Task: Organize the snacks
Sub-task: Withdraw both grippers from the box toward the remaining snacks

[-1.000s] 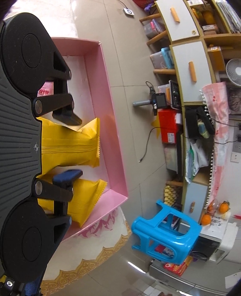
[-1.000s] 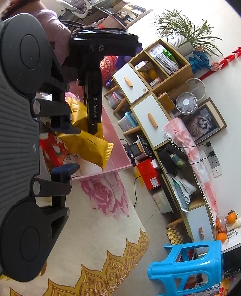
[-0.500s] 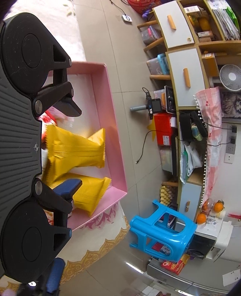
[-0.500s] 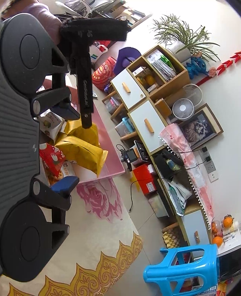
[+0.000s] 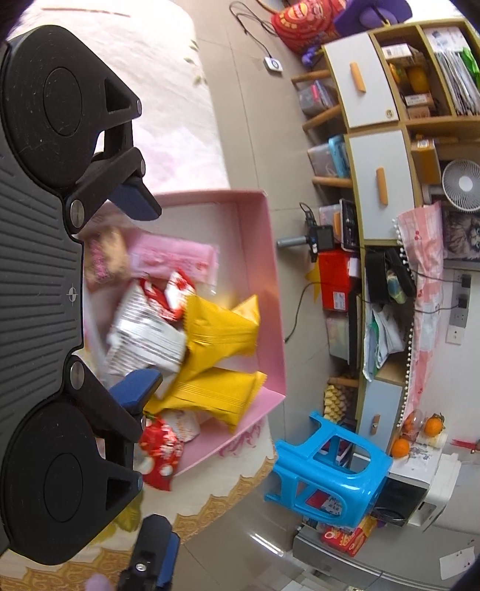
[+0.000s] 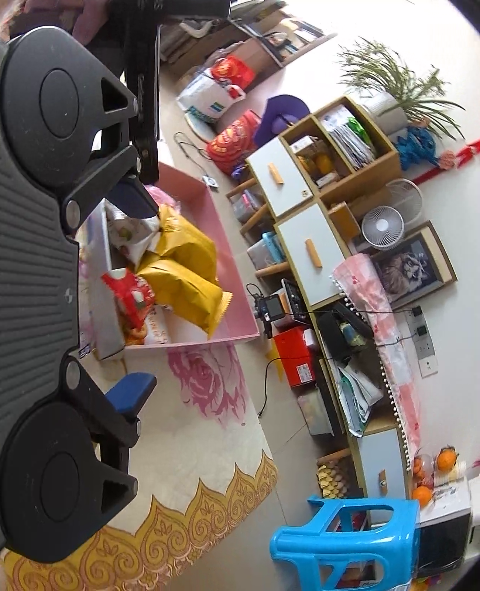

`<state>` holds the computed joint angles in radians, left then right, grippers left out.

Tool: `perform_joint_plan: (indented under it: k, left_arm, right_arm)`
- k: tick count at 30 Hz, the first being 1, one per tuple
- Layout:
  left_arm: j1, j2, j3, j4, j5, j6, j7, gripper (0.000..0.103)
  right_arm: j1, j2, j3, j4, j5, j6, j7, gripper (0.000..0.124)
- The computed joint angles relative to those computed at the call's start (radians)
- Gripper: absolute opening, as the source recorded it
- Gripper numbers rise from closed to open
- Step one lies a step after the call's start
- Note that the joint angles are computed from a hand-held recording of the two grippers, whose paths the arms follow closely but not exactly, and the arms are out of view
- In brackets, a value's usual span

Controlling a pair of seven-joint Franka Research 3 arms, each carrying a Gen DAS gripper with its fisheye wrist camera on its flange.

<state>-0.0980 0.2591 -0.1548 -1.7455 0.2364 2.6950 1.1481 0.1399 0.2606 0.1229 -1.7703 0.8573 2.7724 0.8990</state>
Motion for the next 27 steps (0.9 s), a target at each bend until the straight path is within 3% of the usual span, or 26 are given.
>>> perform_joint_plan:
  k: [6,19,24,27]
  left_arm:
    - [-0.020,-0.109,0.015,-0.128,0.072,-0.009,-0.090,0.094]
    - [-0.028,-0.324,-0.018,-0.387,0.036,-0.050,-0.197,0.097]
    - [-0.038,-0.359,-0.027,-0.448,0.024,-0.055,-0.251,0.097]
    - [-0.042,-0.357,-0.035,-0.463,0.040,-0.062,-0.294,0.097]
  right_arm:
    - [0.000,-0.042,-0.009,-0.047,-0.018,-0.019,-0.033,0.092]
    - [0.038,-0.150,-0.034,-0.181,-0.054,-0.023,-0.125,0.093]
    - [0.054,-0.182,-0.046,-0.234,-0.063,-0.018,-0.161,0.094]
    - [0.065,-0.189,-0.056,-0.260,-0.120,-0.005,-0.121,0.094]
